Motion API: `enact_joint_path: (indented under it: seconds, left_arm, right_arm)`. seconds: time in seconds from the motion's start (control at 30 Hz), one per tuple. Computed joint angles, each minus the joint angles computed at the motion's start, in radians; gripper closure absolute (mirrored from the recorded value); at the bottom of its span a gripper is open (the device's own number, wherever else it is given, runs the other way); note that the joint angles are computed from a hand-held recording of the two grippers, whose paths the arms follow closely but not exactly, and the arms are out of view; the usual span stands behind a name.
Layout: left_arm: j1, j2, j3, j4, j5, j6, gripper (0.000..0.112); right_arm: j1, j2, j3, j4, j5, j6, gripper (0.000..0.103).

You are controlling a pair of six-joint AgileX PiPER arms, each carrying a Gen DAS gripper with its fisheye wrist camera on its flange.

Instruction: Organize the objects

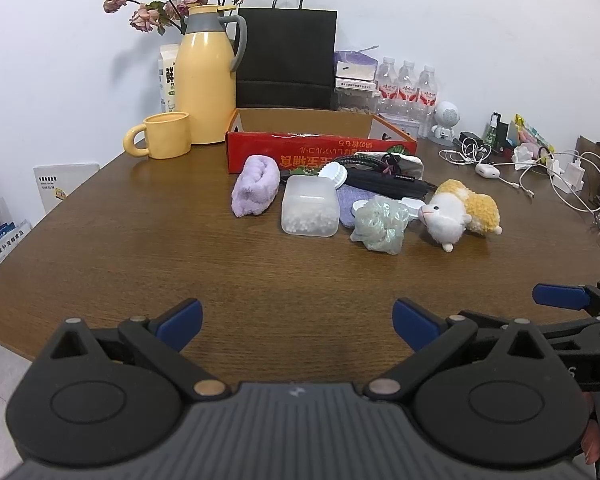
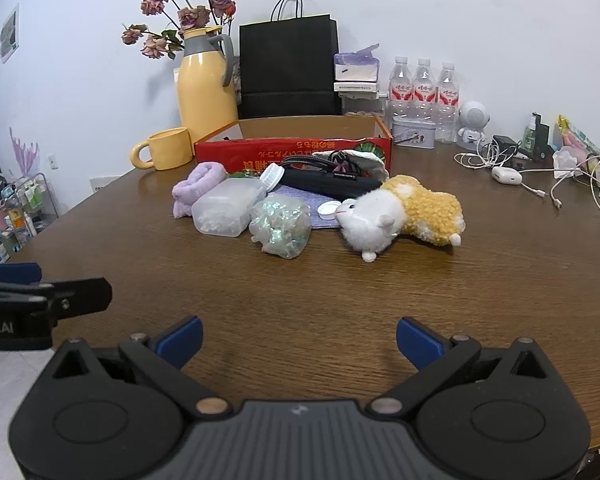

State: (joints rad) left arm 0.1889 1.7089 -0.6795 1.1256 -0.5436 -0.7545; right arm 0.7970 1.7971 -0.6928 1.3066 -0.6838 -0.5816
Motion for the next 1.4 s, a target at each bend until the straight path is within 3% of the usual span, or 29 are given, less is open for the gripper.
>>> enact_joint_path:
  seconds: [0.63, 0.77, 0.83, 0.93, 1.0, 1.07, 1.1, 1.27, 1.4]
  left_arm:
    - [-0.007, 0.009, 0.007, -0.023, -0.002, 0.020, 0.009]
    - [-0.007, 0.033, 0.015, -0.085, -0.035, 0.098, 0.009]
    - [0.003, 0.058, 0.033, -0.176, -0.108, 0.205, 0.009]
    - [0.012, 0.087, 0.063, -0.313, -0.223, 0.365, 0.009]
    - [-0.006, 0.115, 0.048, -0.386, -0.244, 0.423, 0.009]
    - [-0.036, 0.148, -0.018, -0.392, -0.189, 0.387, 0.009]
    - [-0.045, 0.163, -0.052, -0.383, -0.169, 0.355, 0.009]
    - [-0.117, 0.295, -0.284, -0.451, -0.083, 0.327, 0.010]
    - [-0.145, 0.424, -0.569, -0.298, 0.067, 0.123, 0.015]
  right_arm:
    - [0.000, 0.003, 0.004, -0.011, 0.006, 0.018, 0.000]
    - [-0.011, 0.006, 0.022, -0.073, -0.009, 0.081, 0.000]
    - [-0.009, 0.020, 0.036, -0.125, -0.058, 0.153, 0.000]
    - [0.006, 0.058, 0.100, -0.245, -0.330, 0.387, 0.000]
    - [0.001, 0.087, 0.123, -0.292, -0.411, 0.464, 0.000]
    - [-0.111, 0.107, 0.104, -0.427, -0.334, 0.511, 0.000]
    - [-0.162, 0.111, 0.068, -0.446, -0.252, 0.486, 0.000]
    - [-0.314, 0.150, -0.086, -0.470, -0.075, 0.334, 0.003]
    - [-0.422, 0.172, -0.185, -0.494, 0.006, 0.224, 0.005]
